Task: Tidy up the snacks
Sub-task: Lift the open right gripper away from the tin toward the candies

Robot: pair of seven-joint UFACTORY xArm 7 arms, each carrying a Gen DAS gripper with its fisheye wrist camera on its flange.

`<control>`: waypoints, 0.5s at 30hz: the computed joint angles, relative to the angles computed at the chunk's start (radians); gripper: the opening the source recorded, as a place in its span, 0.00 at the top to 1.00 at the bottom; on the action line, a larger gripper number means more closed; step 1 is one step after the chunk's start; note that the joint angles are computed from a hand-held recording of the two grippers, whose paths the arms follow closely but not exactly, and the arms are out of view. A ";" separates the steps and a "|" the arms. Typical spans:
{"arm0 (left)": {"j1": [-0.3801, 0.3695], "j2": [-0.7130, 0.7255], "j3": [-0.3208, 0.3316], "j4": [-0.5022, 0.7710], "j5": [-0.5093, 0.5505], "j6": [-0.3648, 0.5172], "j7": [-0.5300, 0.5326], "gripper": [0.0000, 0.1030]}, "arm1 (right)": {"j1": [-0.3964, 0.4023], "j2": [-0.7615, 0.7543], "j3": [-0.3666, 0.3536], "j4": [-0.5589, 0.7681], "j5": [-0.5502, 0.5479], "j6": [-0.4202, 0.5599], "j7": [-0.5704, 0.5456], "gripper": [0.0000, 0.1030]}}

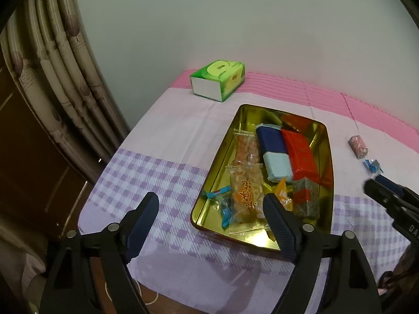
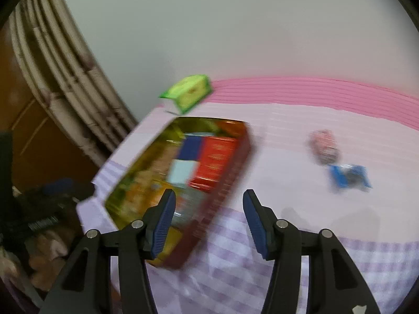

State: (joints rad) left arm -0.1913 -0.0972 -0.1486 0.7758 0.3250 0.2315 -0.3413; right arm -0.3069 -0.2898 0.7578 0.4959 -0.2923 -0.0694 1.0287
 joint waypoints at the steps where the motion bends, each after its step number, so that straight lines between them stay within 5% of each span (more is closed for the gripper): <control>1: 0.004 -0.003 -0.004 -0.001 0.019 -0.001 -0.015 0.19 | 0.031 -0.033 -0.035 -0.032 0.008 0.021 -0.003 0.50; 9: 0.020 -0.013 -0.027 -0.008 0.127 0.000 -0.098 0.18 | 0.177 -0.311 -0.228 -0.277 -0.003 0.193 0.028 0.39; 15: 0.024 -0.014 -0.046 -0.006 0.233 0.012 -0.173 0.18 | 0.193 -0.435 -0.345 -0.417 -0.002 0.220 0.027 0.37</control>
State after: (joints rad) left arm -0.1676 -0.1116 -0.1947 0.7702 0.5577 0.2432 -0.5141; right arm -0.1135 -0.7245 0.4129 0.0785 -0.2947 0.1501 1.0557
